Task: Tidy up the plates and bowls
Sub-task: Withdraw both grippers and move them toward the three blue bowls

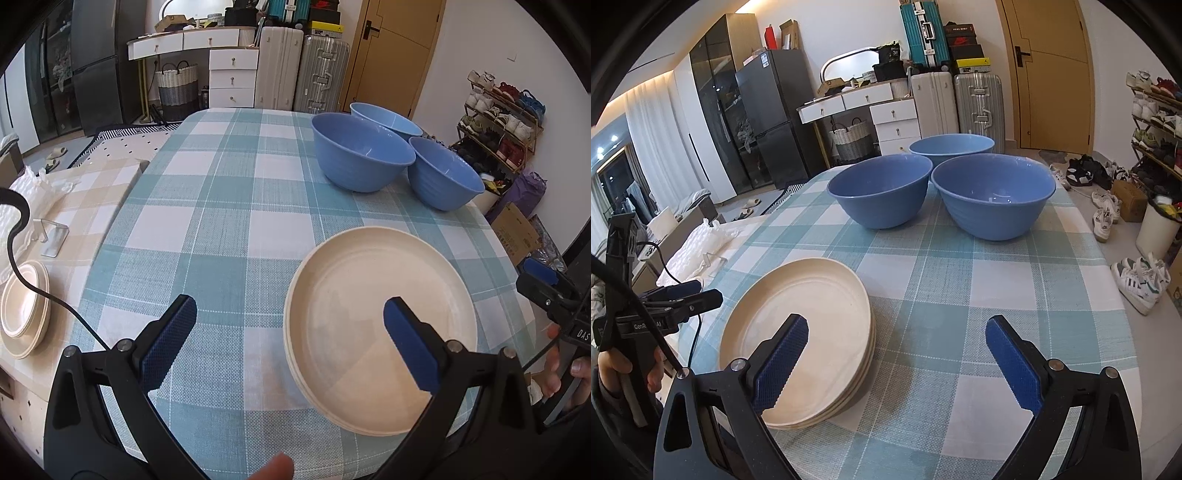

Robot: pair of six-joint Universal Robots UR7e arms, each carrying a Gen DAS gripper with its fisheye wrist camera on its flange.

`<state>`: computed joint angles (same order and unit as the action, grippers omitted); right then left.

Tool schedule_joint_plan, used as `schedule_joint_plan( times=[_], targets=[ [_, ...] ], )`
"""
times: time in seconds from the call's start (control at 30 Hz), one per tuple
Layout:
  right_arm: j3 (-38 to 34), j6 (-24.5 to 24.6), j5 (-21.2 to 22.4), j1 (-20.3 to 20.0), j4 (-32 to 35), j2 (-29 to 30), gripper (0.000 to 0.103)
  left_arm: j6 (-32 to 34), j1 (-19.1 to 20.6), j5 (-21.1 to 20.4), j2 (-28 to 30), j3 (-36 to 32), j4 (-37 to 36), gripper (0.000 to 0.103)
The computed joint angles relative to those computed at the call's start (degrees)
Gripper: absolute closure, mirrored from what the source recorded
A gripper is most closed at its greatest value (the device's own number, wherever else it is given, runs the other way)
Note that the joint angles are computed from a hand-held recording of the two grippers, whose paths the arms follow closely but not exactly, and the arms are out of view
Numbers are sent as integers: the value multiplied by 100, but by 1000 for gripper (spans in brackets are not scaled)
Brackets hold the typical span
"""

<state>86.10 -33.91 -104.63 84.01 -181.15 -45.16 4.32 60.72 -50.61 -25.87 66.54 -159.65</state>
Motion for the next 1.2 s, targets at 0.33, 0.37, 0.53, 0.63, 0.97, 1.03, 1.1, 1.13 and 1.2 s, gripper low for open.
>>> schedule_joint_plan(
  times=[0.33,0.37,0.53,0.63,0.97,1.03,1.1,1.13,1.2],
  targets=[
    [163,0,-46,53,-426,-173,4,192,-151,78,-66,41,-235,2],
    [175,-19,-67,61,-466,-188,4,213,-170,89,-78,55,-257,2],
    [199,-73,-104,101,-589,-258,4,369,-274,160,-79,8,-314,2],
    [177,-89,-113,125,-604,-295,4,445,-336,199,-69,-58,-320,2],
    [-135,-84,4,196,-349,-336,4,700,-482,431,189,-747,-80,2],
    [-251,-28,88,207,-191,-340,4,766,-511,505,286,-976,18,2],
    [-383,1,141,231,-98,-317,4,838,-540,542,383,-1210,107,2],
    [-471,16,140,249,-35,-301,5,861,-559,556,436,-1348,171,2],
    [-657,45,162,278,97,-267,5,879,-587,568,545,-1643,318,2]
  ],
)
